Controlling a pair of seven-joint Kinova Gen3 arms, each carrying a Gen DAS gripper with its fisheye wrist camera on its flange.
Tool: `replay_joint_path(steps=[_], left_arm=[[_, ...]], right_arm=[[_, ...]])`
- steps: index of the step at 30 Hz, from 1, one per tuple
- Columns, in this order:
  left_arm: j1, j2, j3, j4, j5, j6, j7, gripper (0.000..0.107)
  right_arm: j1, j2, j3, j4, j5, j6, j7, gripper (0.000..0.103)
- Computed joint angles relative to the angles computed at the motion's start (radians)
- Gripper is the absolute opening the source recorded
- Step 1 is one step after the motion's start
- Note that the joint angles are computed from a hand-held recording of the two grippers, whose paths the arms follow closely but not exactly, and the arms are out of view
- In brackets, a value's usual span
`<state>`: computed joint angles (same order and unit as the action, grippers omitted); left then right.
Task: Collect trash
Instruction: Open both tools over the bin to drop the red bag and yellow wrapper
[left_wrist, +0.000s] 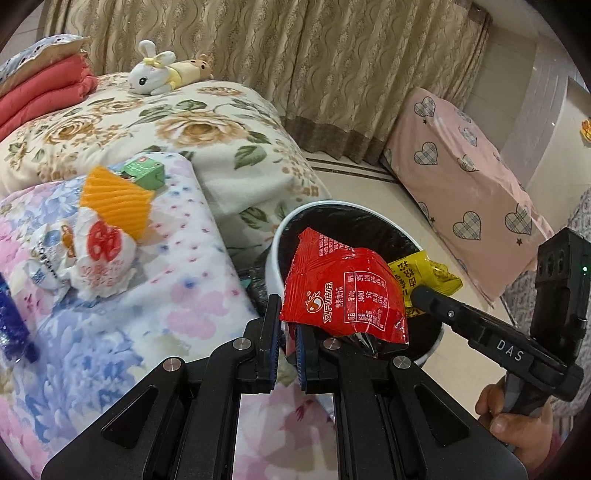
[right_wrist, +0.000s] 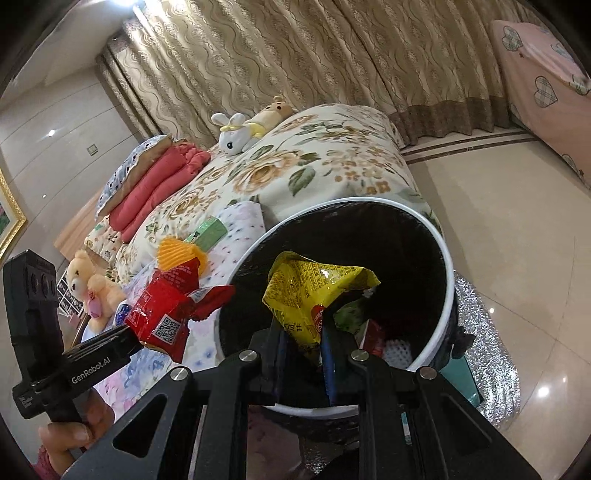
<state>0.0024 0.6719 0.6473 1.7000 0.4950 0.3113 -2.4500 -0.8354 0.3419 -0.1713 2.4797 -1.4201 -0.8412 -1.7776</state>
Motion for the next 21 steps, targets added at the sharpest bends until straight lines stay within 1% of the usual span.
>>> replay_joint_path(steps=[8,11,12,14,15,16,17,19,21], left_arm=[[0.078,0.004,-0.053,-0.04,-0.026,0.016,0.034,0.007],[0.119,0.003,-0.088,-0.061,-0.043,0.031,0.058,0.008],[0.134,0.003,-0.103,-0.069,-0.051,0.042,0.069,0.012],[0.156,0.002,-0.126,-0.078,-0.061,0.053,0.085,0.028],[0.165,-0.002,-0.136,-0.075,-0.064,0.047,0.093,0.045],[0.159,-0.005,-0.128,-0.064,-0.061,0.031,0.091,0.056],[0.147,-0.006,-0.116,-0.054,-0.058,0.017,0.086,0.057],[0.139,-0.007,-0.11,-0.05,-0.064,0.018,0.088,0.057],[0.126,-0.007,-0.1,-0.045,-0.066,0.019,0.085,0.057]], right_arm=[[0.036,0.0,0.019,0.031,0.087,0.034,-0.073,0.017],[0.063,0.005,0.029,0.044,0.155,0.06,-0.122,0.017],[0.073,0.007,0.034,0.047,0.179,0.072,-0.143,0.02],[0.079,0.007,0.046,0.053,0.197,0.09,-0.163,0.021],[0.085,0.007,0.05,0.058,0.217,0.097,-0.18,0.022],[0.086,0.006,0.057,0.059,0.221,0.106,-0.183,0.025],[0.083,0.003,0.063,0.059,0.214,0.112,-0.18,0.027],[0.074,0.002,0.068,0.064,0.213,0.106,-0.187,0.037],[0.065,-0.001,0.07,0.065,0.204,0.103,-0.186,0.042]])
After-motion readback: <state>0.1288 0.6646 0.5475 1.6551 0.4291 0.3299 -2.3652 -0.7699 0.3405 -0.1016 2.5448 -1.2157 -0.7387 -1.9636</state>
